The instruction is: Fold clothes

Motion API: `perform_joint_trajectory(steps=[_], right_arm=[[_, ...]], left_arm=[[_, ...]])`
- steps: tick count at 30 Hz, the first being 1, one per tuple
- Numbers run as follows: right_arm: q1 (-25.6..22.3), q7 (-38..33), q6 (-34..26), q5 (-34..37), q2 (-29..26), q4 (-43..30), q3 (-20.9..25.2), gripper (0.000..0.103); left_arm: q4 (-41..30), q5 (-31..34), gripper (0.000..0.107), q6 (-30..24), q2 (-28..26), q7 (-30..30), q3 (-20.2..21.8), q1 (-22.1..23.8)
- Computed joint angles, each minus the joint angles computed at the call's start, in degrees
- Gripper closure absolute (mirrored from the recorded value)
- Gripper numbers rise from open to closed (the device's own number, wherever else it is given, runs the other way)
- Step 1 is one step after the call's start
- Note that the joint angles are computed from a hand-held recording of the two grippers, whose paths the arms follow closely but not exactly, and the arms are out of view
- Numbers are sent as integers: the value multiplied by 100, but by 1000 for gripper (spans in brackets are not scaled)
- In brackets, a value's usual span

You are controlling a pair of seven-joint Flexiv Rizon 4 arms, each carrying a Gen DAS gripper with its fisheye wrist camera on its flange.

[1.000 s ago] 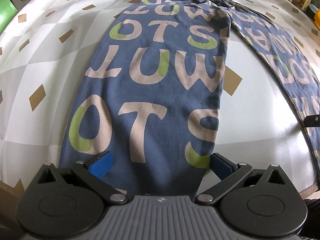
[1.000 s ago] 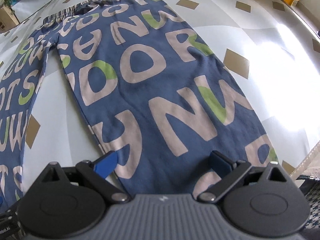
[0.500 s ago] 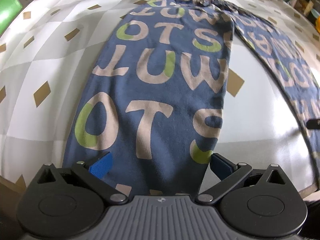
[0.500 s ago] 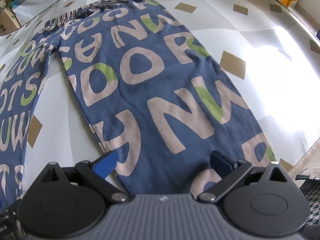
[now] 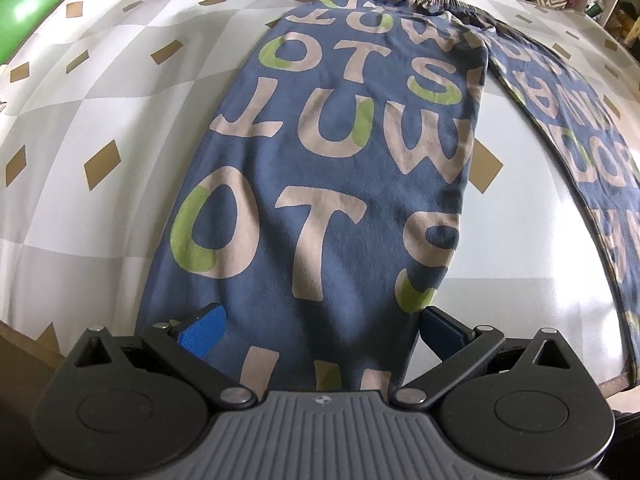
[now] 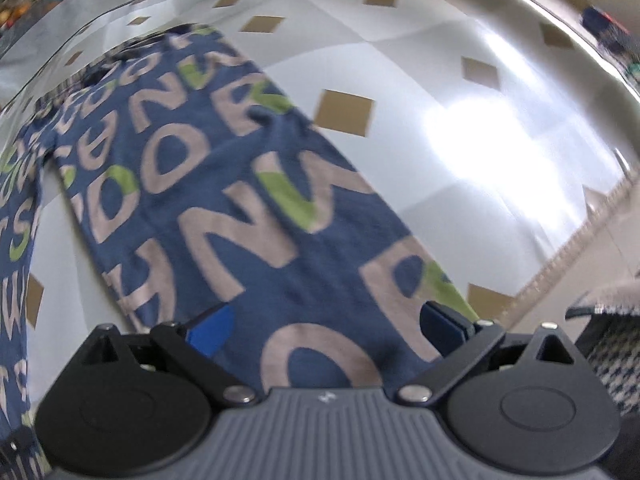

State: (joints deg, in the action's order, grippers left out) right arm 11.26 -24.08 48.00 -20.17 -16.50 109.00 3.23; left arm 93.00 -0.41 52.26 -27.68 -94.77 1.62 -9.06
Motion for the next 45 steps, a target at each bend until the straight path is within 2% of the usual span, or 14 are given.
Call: perform_joint_trajectory(steps=[10,16,27,28,31,34,42,45], right_arm=[[-21,-63,273,259,-23,40,72,3],[81,-403,-123,156,-153,-127,67,3],[105,-140,-178,97,-90,-40,18,3],[103,-89,-170,92,-81,-27,13,3],[91,-57,-123,96,-59,-9,30,4],[103,-61,-117,26,-47,7,31,4],[112,-33,-257,61,-34,-7,53,4],[117,-25,-291,46,-30,-5,54,4]], left_arm=[[19,5,4,-76,36,-318,69,23],[-56,226,4,-175,15,-358,107,-34],[-44,218,4,-205,35,-295,52,-1],[-28,179,4,-188,44,-273,32,14],[227,-167,4,304,150,-155,-117,142],[248,-90,4,486,188,-301,9,55],[-121,409,4,-342,50,-556,198,-106],[-81,444,4,-363,66,-523,152,-83]])
